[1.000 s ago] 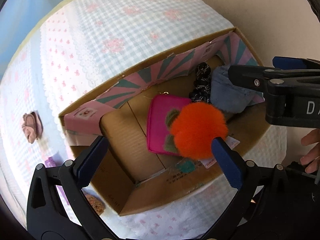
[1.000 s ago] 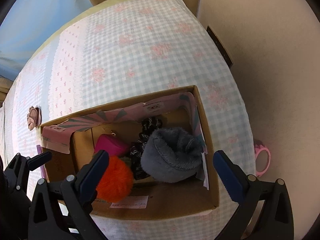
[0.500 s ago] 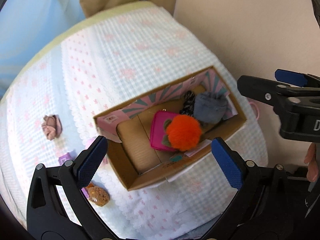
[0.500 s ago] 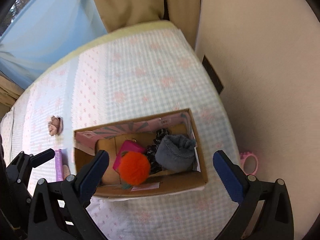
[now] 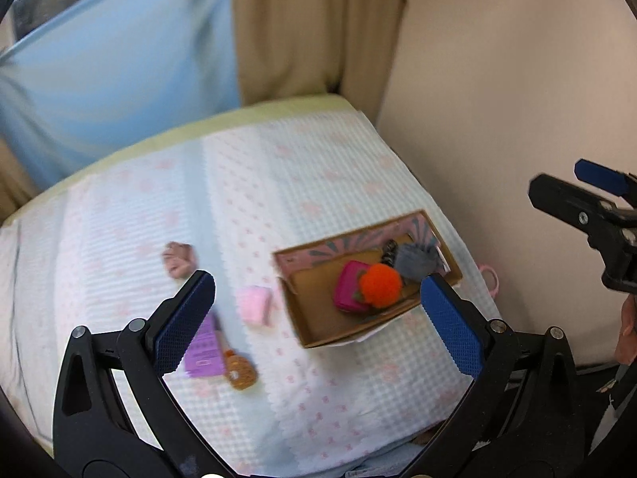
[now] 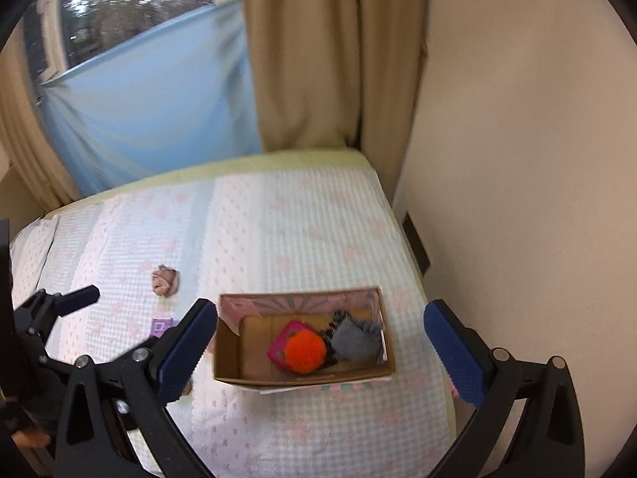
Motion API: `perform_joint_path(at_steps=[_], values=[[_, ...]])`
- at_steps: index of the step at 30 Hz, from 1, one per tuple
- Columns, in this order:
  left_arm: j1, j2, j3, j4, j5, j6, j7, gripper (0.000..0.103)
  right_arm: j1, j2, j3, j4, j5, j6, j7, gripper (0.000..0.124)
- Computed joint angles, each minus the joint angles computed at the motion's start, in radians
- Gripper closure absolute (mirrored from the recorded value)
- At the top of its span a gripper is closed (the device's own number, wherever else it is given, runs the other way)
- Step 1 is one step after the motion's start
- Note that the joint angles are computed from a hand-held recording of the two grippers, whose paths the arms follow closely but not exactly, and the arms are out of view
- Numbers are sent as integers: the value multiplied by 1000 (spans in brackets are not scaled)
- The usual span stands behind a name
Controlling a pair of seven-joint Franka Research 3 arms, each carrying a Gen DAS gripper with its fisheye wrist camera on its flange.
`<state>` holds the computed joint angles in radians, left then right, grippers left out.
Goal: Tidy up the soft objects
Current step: 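Open both tools to drop the pompom and sock into the box, then move both tools back toward the purple packet and brown plush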
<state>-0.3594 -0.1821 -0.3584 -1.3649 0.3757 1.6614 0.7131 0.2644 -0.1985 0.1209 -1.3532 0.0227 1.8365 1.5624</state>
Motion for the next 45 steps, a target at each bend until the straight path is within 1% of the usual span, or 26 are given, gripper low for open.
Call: perform_joint_path(at_steps=[4, 8, 10, 13, 16, 19, 23, 27, 31, 34, 36, 38, 39, 42, 45], values=[[23, -139, 9, -73, 3, -46, -46, 0, 26, -50, 15, -12, 42, 29, -36, 21], [61, -256, 14, -136, -4, -92, -55, 0, 49, -103, 39, -54, 88, 89, -14, 21], [80, -320, 28, -175, -21, -109, -58, 0, 60, -127, 51, -84, 108, 121, -1, 21], [106, -405, 55, -233, -46, -121, -50, 0, 77, -153, 68, -124, 133, 164, 9, 21], [126, -477, 94, -292, -76, -126, -29, 0, 95, -168, 89, -155, 146, 197, 24, 21], [141, -532, 127, -341, -104, -128, 1, 0, 110, -174, 108, -177, 150, 208, 47, 21], [151, -601, 178, -420, -148, -111, 44, 0, 132, -179, 129, -209, 156, 220, 75, 21], [150, -659, 238, -515, -212, -81, 91, 0, 152, -173, 157, -241, 140, 241, 118, 21], [146, -701, 305, -623, -282, -34, 152, 0, 177, -164, 182, -288, 124, 267, 164, 21], [144, -722, 355, -722, -344, 19, 209, 0, 201, -168, 189, -348, 124, 299, 188, 21], [147, -724, 382, -788, -383, 65, 249, 0, 217, -168, 190, -391, 129, 322, 195, 21], [151, -719, 404, -863, -426, 128, 288, 0, 236, -167, 186, -446, 146, 357, 190, 21], [158, -714, 406, -885, -442, 149, 300, 0, 244, -166, 186, -467, 150, 371, 188, 21], [171, -684, 419, -988, -499, 245, 343, 0, 263, -153, 184, -537, 152, 402, 169, 21], [183, -632, 411, -1074, -538, 334, 382, 0, 282, -136, 176, -613, 158, 443, 134, 21]])
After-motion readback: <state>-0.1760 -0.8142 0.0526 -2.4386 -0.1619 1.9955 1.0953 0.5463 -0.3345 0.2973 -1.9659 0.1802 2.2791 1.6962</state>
